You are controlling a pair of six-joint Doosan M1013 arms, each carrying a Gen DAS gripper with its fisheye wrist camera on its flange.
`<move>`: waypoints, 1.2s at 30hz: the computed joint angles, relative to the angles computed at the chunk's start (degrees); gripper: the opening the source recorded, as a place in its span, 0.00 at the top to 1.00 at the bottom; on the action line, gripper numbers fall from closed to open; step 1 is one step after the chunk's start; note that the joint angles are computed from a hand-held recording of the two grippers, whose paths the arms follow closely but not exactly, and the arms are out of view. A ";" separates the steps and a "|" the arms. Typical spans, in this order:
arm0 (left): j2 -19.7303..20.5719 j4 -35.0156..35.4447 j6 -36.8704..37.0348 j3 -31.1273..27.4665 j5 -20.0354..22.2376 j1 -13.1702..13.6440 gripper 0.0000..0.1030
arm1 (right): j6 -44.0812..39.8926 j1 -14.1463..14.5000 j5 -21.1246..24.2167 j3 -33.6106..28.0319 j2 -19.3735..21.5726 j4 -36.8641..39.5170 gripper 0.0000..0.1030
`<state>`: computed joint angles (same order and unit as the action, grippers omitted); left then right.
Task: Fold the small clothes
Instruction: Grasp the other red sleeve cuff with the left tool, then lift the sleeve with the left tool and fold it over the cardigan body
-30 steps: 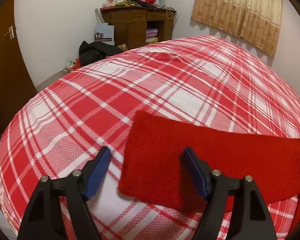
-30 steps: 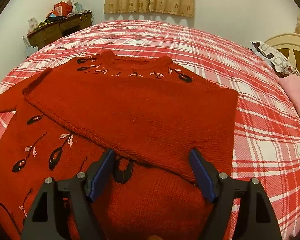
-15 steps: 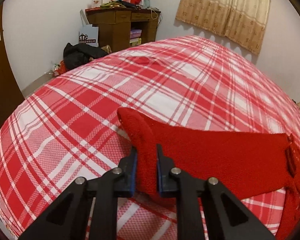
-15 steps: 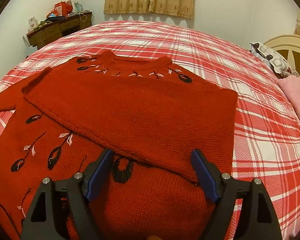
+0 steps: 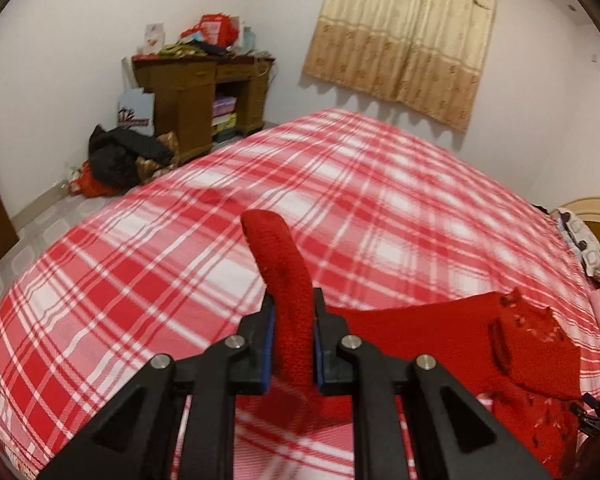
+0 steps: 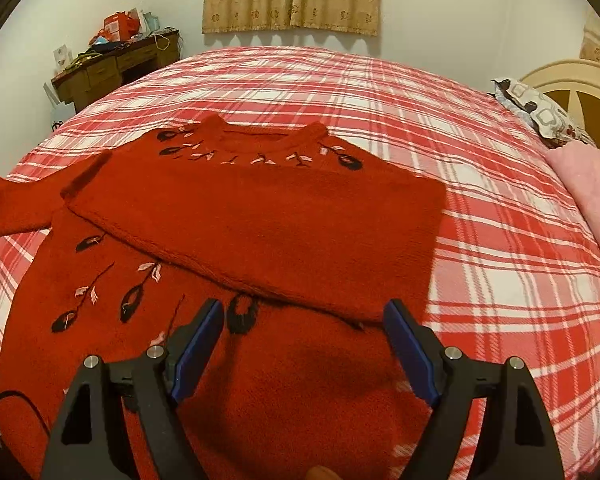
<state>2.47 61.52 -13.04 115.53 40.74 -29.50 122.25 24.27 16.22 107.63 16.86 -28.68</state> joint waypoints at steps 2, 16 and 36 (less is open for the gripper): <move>0.20 -0.11 0.83 -0.91 -0.22 -0.30 0.85 | -1.55 -0.36 -0.23 0.48 -0.76 2.12 0.20; 2.26 1.30 4.64 -7.14 -2.52 -3.03 0.85 | -4.46 -2.06 -3.57 4.58 -6.88 5.37 0.20; 6.69 3.23 7.09 -15.84 -5.02 -5.17 0.86 | -8.32 -4.02 -5.44 9.90 -12.20 10.87 0.19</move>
